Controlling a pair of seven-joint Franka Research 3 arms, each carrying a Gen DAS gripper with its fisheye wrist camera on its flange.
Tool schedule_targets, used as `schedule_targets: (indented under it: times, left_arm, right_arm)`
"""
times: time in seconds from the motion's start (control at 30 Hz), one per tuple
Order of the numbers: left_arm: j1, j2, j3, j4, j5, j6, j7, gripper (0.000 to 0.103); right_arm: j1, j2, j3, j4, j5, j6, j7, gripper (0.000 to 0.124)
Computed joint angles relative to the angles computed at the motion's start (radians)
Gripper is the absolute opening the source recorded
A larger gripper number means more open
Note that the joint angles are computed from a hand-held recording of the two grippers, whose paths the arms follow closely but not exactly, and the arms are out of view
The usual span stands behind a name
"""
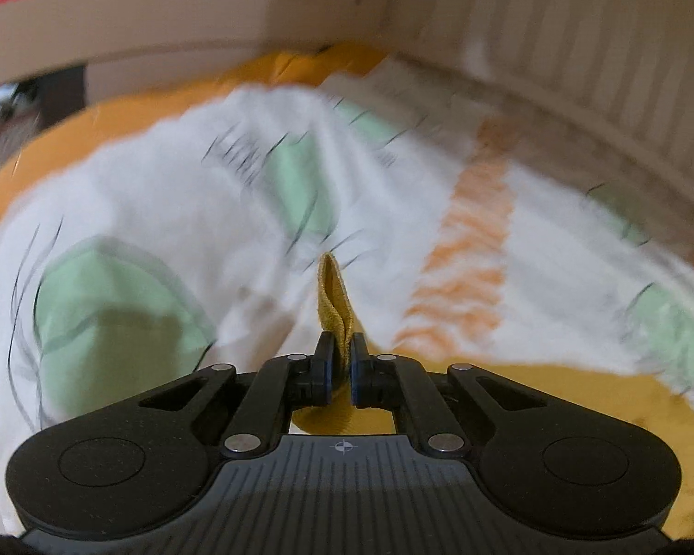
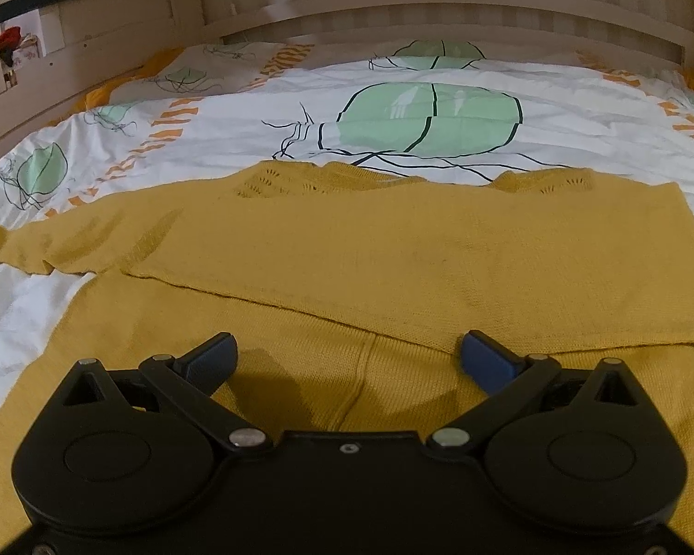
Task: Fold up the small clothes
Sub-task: 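Lift the sleeve with the left tool and fold it across the body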
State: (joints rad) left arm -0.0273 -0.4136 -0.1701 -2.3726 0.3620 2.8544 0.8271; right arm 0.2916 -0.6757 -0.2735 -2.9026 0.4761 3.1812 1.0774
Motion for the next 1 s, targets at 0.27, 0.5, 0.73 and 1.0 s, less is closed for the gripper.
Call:
schedule_targets:
  times: [0.27, 0.5, 0.73, 1.0]
  left_arm:
    - [-0.107, 0.059, -0.021, 0.195, -0.078, 0.001, 0.042, 0.006]
    - [-0.201, 0.219, -0.080, 0.414, -0.105, 0.012, 0.074, 0.006]
    - [-0.294, 0.438, -0.142, 0.629, -0.015, 0.020, 0.018, 0.006]
    - [-0.451, 0.689, -0.140, 0.819, 0.026, -0.003, -0.015, 0.006]
  right_arm:
    - [-0.013, -0.068, -0.025, 0.000, 0.035, -0.062, 0.008, 0.103]
    - [-0.078, -0.178, -0.042, -0.016, 0.064, -0.160, -0.027, 0.103]
    - [-0.160, -0.244, -0.053, -0.014, 0.087, -0.238, -0.087, 0.103]
    - [-0.264, -0.286, -0.065, -0.008, 0.110, -0.316, -0.137, 0.103]
